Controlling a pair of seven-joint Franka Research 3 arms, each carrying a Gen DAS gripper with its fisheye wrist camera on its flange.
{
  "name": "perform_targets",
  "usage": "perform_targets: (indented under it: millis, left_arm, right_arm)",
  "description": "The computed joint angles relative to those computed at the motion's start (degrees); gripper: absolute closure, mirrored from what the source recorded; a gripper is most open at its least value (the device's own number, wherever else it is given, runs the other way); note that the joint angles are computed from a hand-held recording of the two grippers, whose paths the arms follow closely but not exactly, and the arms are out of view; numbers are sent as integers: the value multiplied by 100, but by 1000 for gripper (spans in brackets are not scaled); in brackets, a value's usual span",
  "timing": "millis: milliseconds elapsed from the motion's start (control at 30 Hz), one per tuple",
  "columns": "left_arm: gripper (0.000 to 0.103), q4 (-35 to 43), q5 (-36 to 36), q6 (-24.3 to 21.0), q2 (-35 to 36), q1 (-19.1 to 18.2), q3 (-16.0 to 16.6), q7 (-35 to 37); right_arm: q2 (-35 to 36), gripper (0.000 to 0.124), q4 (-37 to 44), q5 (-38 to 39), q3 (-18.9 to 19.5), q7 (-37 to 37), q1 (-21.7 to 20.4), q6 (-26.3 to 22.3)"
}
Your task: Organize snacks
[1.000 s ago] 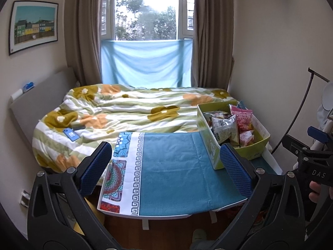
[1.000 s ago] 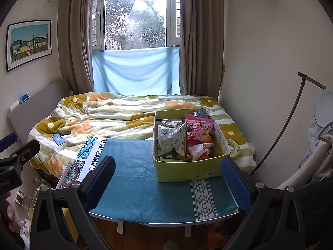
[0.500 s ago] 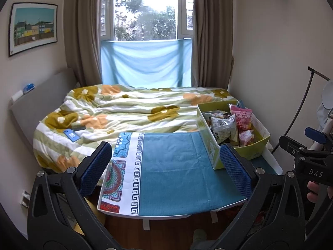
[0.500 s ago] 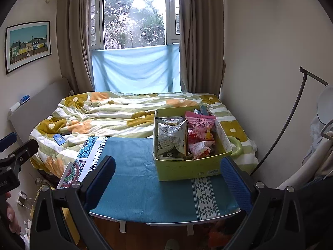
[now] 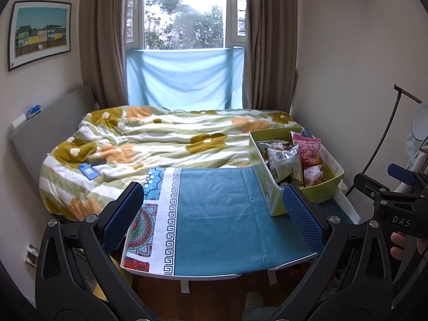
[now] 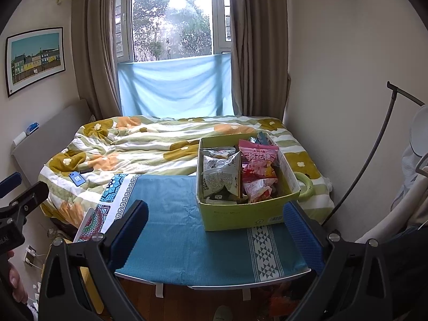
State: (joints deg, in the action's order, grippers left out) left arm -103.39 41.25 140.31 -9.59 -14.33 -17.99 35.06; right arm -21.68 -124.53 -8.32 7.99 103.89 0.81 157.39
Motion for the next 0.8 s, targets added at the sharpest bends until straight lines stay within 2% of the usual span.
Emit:
perform_targets:
  millis: [667, 800]
  left_arm:
    - [0, -32, -6, 91, -12, 37, 13, 18]
    - [0, 41, 28, -25, 49, 17, -8, -17]
  right_arm:
    - [7, 23, -3, 13, -19, -11, -4, 7]
    - [11, 23, 3, 16, -22, -19, -1, -1]
